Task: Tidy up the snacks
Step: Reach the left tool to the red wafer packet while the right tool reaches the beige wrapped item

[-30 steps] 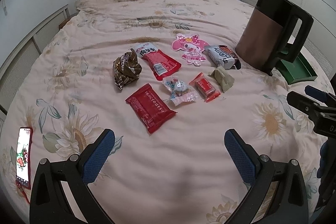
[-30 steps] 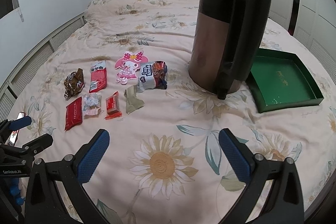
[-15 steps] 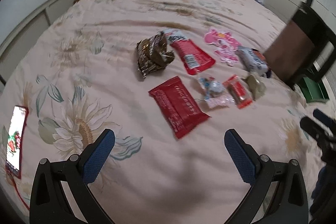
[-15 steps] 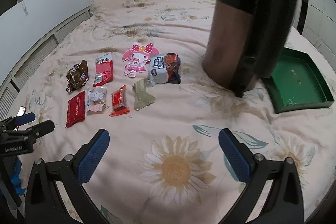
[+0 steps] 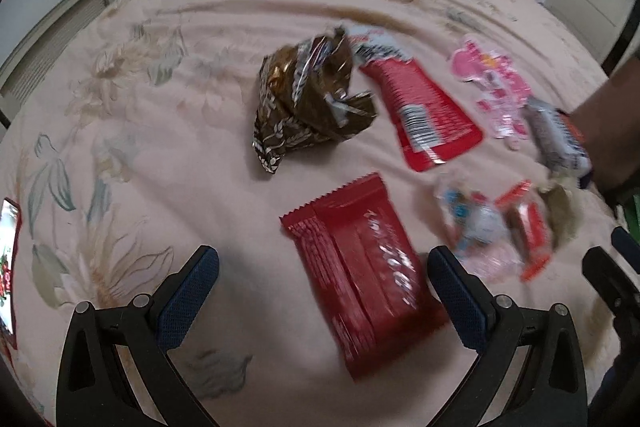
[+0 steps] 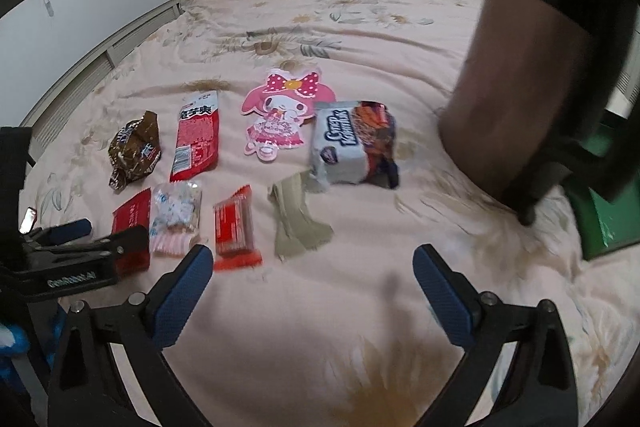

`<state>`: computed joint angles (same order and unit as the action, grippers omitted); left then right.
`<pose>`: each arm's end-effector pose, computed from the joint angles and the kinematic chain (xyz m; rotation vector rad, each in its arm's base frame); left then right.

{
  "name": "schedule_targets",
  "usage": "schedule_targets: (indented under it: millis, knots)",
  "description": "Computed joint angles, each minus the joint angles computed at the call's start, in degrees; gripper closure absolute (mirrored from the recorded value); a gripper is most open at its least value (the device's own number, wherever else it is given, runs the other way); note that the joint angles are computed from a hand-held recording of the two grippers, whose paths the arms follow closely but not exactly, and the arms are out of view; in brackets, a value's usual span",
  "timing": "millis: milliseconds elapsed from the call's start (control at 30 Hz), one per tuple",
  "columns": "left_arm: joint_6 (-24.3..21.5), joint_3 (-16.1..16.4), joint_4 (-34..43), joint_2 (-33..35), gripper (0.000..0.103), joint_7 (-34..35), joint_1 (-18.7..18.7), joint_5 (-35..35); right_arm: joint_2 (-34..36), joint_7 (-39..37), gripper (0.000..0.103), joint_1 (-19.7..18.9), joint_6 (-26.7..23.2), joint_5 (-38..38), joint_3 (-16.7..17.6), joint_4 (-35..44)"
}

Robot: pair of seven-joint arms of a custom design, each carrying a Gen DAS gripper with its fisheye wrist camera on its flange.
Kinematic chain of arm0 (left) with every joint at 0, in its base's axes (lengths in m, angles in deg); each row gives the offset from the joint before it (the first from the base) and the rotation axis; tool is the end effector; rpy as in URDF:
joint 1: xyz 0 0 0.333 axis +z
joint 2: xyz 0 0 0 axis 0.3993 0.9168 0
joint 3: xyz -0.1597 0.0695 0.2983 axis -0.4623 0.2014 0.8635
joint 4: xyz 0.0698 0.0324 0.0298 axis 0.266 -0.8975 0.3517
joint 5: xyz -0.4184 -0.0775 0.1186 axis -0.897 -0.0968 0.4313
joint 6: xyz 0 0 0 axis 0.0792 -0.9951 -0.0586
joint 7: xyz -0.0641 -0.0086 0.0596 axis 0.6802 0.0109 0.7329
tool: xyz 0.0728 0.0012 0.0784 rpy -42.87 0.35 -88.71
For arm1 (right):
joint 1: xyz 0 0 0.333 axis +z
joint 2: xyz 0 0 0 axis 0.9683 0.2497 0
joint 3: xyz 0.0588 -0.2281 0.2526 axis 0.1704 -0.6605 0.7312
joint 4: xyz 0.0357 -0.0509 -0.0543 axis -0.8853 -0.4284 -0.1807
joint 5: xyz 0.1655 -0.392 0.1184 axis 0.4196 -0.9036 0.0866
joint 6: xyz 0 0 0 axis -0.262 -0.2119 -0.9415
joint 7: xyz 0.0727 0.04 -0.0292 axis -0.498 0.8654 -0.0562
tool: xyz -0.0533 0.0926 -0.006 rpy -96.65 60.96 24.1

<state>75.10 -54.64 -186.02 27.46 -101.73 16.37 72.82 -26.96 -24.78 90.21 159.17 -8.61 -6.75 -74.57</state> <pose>0.4563 -0.1574 0.2799 -2.5484 0.9339 -0.2757 0.6148 0.2335 0.3249 -2.3661 0.8138 -0.1283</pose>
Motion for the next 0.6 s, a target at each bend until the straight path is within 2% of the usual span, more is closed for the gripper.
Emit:
schedule_targets:
  millis: [167, 233, 400, 433, 467, 500, 600]
  knots:
    - [-1.7, 0.2, 1.7, 2.8, 0.001, 1.8, -0.2, -1.6, 3.3, 4.2, 0.0, 1.8, 0.2, -4.9, -0.6, 2.9]
    - [-2.1, 0.3, 1.9, 3.1, 0.001, 0.4, -0.4, -1.3, 4.2, 5.3, 0.0, 1.9, -0.1, -6.2, -0.4, 3.7]
    - [-3.0, 0.1, 1.8, 3.3, 0.001, -2.0, -1.1, 0.3, 6.3, 4.0, 0.001, 1.1, -0.1, -5.4, 1.2, 5.8]
    - [-2.9, 0.1, 1.9, 3.3, 0.001, -1.2, -1.0, -0.4, 6.5, 4.1, 0.008, 1.3, 0.2, -5.8, 1.1, 6.0]
    - [-2.5, 0.3, 1.7, 3.1, 0.001, -0.3, -1.0, -1.2, 6.8, 4.7, 0.024, 1.9, 0.4, -7.1, 0.7, 6.2]
    - [-2.3, 0.3, 1.7, 3.1, 0.001, 0.1, -0.9, -1.7, 6.9, 5.3, 0.031, 2.2, 0.4, -8.2, 0.4, 6.2]
    - [-1.9, 0.4, 1.6, 2.8, 0.004, 0.7, -0.8, -2.0, 7.2, 5.4, 0.044, 2.1, 0.4, -9.3, 0.5, 6.3]
